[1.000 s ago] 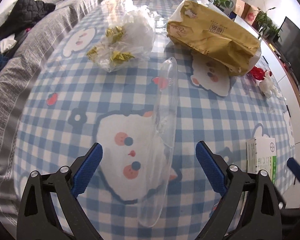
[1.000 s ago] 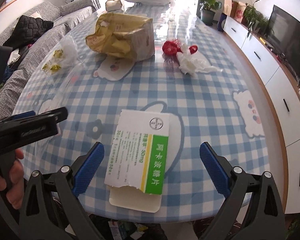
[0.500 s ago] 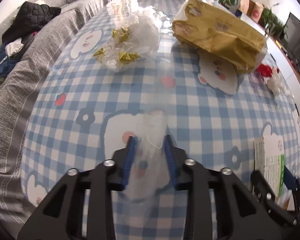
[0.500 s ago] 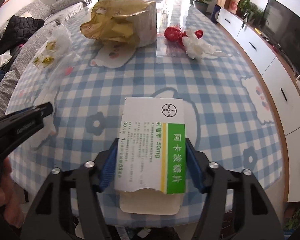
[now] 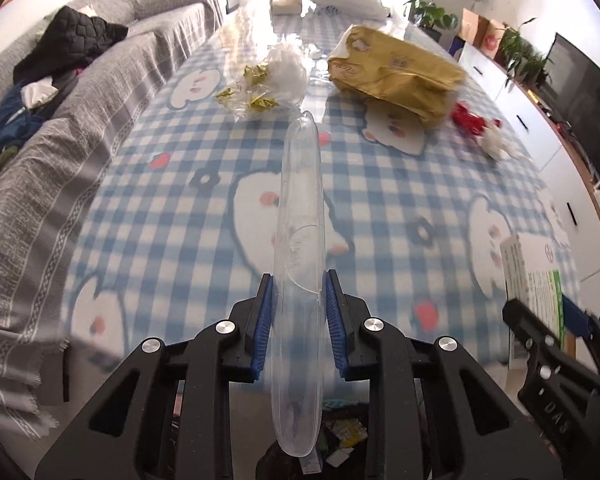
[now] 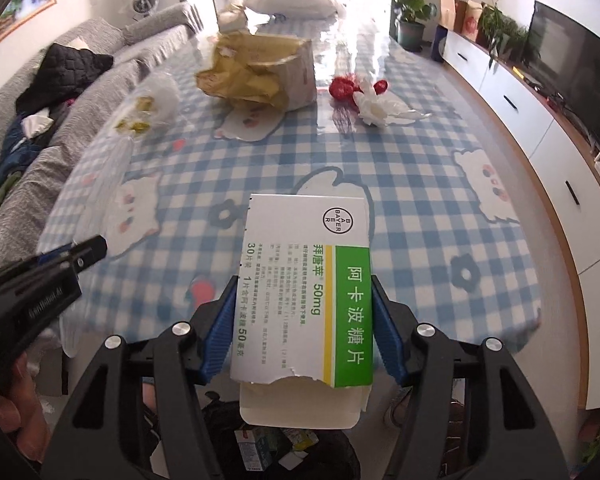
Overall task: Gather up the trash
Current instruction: 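Carry the plastic tube and medicine box down over the black bin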
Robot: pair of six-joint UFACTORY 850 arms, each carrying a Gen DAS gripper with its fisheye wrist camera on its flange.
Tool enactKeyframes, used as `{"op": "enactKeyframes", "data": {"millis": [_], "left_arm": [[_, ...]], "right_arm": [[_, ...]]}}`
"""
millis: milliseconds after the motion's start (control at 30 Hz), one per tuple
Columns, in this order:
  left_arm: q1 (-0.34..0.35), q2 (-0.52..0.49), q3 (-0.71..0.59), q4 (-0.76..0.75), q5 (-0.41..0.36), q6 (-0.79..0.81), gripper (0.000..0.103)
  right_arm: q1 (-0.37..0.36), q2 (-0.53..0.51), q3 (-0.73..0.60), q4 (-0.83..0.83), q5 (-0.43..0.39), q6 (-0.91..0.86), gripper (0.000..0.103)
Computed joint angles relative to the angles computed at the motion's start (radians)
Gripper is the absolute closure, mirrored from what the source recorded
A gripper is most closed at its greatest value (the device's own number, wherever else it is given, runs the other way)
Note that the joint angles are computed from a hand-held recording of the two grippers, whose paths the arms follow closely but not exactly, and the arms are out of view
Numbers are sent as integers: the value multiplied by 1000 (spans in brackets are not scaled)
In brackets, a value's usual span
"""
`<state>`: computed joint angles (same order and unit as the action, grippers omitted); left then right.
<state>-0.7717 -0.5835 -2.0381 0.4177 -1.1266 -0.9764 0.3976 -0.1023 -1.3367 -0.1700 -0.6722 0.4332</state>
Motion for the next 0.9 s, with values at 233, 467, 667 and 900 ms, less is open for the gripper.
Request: {"op": "enactKeyframes", "data": {"millis": [233,467,667,900], "left_arm": [[-84,142,205,2,95,-90,78],[-161,258,375,33,145,-222,78],[-214,317,478,80,140,-335,78],[-260,341,559,57,161,-378,78]], "right_arm": [[25,135,122,34,31,-35,45],[74,277,245,5,36,-5,45],[118,360,332,-21,26,17,45],[137,407,418,-2,29,26,45]]}}
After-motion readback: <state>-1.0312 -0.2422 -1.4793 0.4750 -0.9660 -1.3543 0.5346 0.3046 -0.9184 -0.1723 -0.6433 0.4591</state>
